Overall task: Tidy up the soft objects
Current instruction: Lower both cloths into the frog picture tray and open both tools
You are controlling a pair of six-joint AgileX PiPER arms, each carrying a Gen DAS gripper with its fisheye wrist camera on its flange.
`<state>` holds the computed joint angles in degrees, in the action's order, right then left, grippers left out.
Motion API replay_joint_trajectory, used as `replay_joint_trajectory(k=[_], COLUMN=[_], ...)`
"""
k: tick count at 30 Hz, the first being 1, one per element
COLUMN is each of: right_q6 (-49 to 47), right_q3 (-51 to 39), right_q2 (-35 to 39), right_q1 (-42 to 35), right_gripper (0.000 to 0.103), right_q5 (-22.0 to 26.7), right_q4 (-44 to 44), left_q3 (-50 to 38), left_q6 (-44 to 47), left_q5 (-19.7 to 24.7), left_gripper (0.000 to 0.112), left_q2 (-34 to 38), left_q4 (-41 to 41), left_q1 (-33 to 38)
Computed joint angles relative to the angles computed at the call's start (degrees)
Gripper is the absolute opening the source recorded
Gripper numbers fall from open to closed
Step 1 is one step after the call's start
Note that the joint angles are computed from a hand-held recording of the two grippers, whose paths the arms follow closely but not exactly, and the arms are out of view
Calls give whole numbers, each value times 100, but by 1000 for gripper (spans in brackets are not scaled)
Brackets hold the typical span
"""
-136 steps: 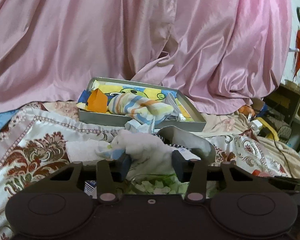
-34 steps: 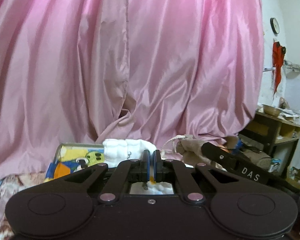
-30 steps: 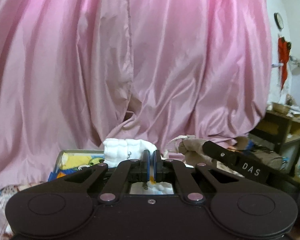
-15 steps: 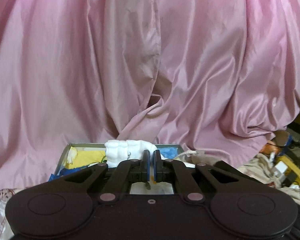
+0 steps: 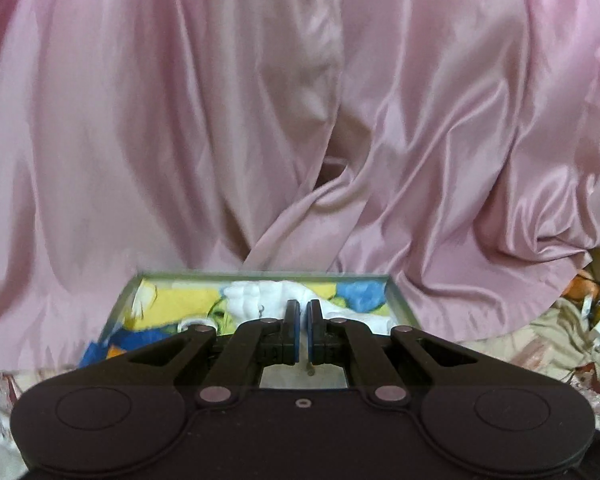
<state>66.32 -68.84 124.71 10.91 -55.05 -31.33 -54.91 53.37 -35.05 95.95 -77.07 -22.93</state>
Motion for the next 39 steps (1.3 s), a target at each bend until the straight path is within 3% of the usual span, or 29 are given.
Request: replay_joint_trajectory(k=[8, 12, 15, 19, 31, 36, 39], right_q6=[-155, -108, 40, 311, 603, 393, 326], right_q3=[-155, -176, -39, 176, 1274, 1804, 2161], right_q2=[-63, -161, -386, -611, -1772, -2590, -3162], right_q1=[299, 348, 299, 188, -488, -637, -676], right_gripper=[11, 31, 48, 55, 99, 102, 102], right_q5=[673, 858, 882, 842, 445, 500, 608], right_q4=[-274, -356, -553, -829, -1656, -1885, -2007], left_q3=[-59, -9, 74, 255, 1255, 1729, 1971], left_q6=[803, 1367, 1484, 1328, 305, -64, 87], left_q5=[497, 675, 615, 585, -134, -854, -1512], left_gripper=[3, 7, 17, 31, 61, 71, 78], left_q2=[224, 100, -51, -315, -1526, -2273, -2789], left_q4=[-926, -1545, -1860, -2098, -1765, -1818, -2018], left_q1=[287, 379, 363, 349, -401, -1013, -1609])
